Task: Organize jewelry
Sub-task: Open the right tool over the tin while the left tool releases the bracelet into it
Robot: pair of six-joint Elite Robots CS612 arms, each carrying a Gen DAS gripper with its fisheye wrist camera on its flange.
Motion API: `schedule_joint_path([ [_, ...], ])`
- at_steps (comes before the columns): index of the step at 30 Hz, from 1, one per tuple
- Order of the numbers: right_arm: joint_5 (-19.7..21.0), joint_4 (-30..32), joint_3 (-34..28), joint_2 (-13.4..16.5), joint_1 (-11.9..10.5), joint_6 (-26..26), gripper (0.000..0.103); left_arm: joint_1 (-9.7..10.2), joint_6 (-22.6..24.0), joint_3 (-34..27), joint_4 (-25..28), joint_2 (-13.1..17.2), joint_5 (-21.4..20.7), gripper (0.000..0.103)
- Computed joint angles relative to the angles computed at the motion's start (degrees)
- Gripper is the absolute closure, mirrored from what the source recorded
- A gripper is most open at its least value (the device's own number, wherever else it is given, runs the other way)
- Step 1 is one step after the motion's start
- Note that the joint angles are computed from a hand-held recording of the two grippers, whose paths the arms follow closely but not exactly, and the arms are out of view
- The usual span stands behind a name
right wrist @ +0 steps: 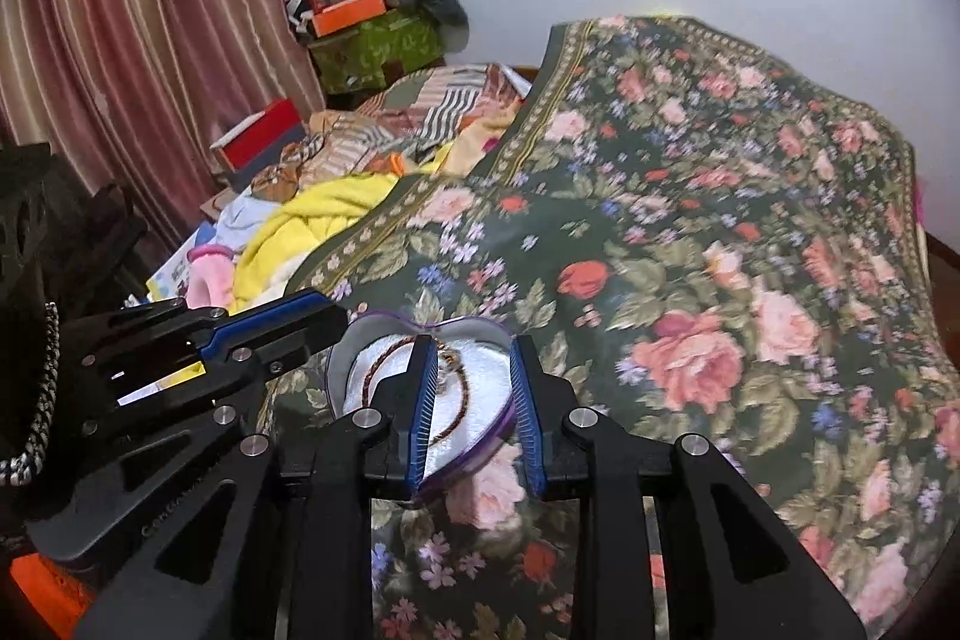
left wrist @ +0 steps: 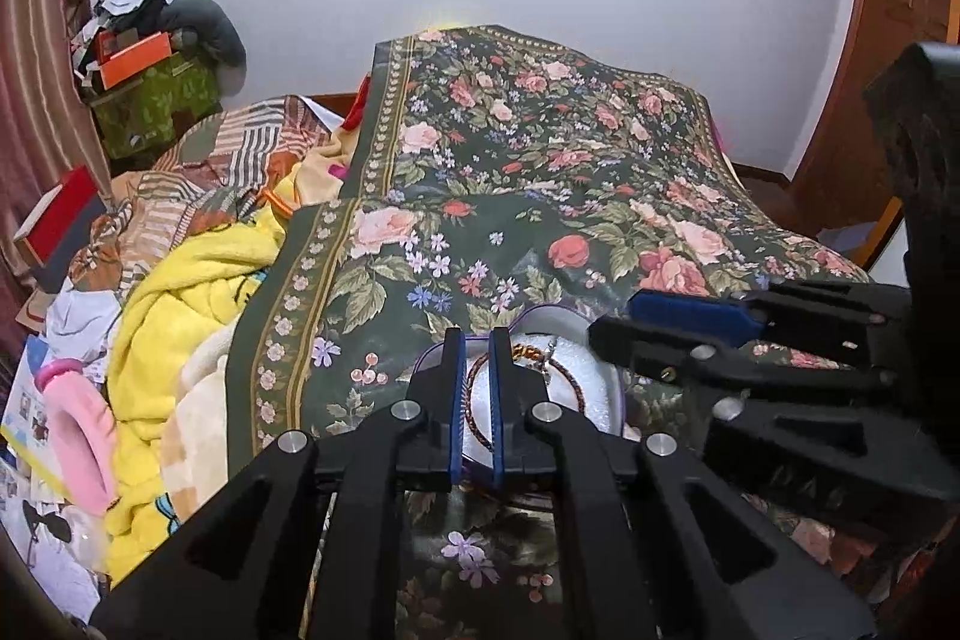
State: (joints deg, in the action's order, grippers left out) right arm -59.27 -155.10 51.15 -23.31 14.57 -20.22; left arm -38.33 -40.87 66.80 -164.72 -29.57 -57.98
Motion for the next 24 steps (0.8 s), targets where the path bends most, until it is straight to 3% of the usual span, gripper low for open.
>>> schedule_joint_path([
  [9, -1.28, -7.77, 6.58, -3.92, -1.34, 1.73, 0.078, -1.42, 1.68, 1.39, -2.29, -1.72, 2.57, 0.090],
  [18, -3.01, -14.63, 14.66, -7.98, -3.04, 3.09, 0.069, -3.64, 3.56, 2.71, -3.42, -3.30, 4.88, 0.065],
  [22, -3.82, -17.38, 17.80, -9.29, -3.90, 3.75, 0.055, -4.83, 4.44, 3.06, -2.95, -3.76, 5.50, 0.052],
  [24, -4.26, -18.39, 19.21, -9.84, -4.32, 3.88, 0.053, -5.29, 4.60, 3.17, -2.67, -3.88, 5.49, 0.046],
])
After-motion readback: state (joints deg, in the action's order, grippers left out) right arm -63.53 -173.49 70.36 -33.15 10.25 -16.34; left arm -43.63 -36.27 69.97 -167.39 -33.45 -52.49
